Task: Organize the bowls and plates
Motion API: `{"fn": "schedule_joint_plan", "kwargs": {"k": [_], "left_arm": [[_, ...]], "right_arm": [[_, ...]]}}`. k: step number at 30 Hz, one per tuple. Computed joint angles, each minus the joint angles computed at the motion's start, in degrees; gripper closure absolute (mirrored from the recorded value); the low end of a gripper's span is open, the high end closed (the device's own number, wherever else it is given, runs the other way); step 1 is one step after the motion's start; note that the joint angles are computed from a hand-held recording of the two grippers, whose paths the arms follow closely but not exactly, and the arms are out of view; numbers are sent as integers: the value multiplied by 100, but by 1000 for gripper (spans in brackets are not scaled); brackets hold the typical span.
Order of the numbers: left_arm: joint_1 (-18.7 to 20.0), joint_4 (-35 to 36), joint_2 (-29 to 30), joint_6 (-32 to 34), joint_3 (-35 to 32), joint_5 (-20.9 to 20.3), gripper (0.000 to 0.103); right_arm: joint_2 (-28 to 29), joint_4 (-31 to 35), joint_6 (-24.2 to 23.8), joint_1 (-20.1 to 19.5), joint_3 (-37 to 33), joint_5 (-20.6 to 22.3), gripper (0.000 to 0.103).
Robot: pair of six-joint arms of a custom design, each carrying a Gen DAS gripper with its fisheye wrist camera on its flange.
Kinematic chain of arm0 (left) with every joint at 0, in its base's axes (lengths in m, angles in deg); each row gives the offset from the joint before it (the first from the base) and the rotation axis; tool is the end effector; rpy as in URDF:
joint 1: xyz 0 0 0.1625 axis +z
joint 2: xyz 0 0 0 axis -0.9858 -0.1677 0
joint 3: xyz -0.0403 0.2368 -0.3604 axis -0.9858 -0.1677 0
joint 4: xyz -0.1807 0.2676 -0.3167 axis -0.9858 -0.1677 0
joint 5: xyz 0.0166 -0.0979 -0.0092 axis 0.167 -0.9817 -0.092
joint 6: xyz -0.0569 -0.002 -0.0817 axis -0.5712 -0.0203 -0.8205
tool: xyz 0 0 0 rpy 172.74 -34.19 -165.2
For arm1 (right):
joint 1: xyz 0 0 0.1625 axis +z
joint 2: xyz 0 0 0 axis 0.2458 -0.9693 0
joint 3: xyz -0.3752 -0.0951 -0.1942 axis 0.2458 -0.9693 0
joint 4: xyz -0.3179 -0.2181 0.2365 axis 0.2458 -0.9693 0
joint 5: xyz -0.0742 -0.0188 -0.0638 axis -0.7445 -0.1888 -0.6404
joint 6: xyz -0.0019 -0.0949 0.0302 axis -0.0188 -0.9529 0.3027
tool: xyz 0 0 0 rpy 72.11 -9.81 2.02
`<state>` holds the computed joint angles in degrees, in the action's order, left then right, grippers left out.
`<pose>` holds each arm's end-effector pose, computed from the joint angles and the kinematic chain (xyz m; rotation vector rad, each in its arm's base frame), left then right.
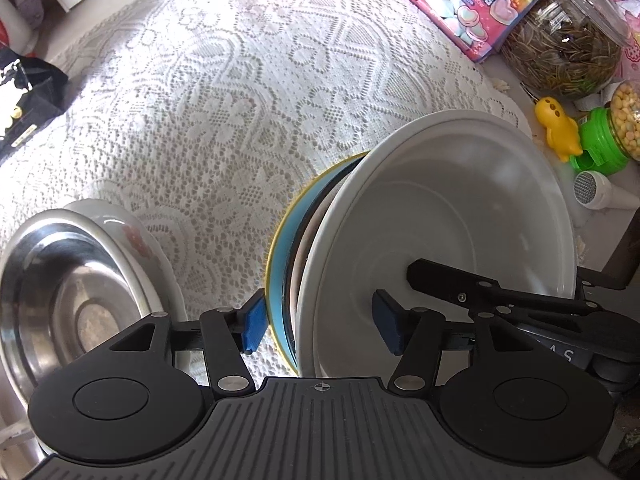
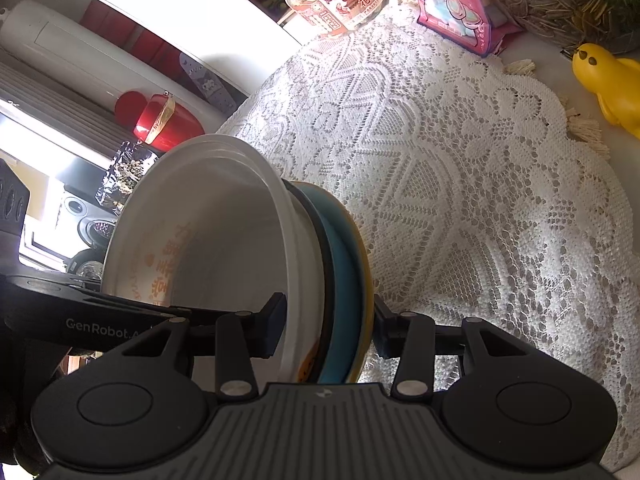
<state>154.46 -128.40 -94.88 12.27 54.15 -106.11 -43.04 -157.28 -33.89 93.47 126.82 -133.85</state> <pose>-0.0464 -0.8809 0.2981 0.6111 2.3728 0.0822 0.3441 -0.7555 -0.0716 -0.3186 -2.8399 0.9924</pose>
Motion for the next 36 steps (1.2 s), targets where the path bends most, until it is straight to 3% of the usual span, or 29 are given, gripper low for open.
{"fn": "schedule_joint_plan", "kwargs": {"k": [14, 19, 26, 36], "left_arm": [[54, 248, 105, -23, -283, -192, 41], [92, 449, 191, 11, -466, -360, 38], [59, 481, 177, -12, -419, -254, 40], [94, 84, 116, -74, -284, -372, 40]], "right_arm": [[-10, 443, 87, -43, -156, 128, 58], [-44, 311, 149, -84, -65, 254, 58], [-55, 65, 161, -89, 50, 294, 58], [-55, 111, 478, -60, 44, 233, 57]]}}
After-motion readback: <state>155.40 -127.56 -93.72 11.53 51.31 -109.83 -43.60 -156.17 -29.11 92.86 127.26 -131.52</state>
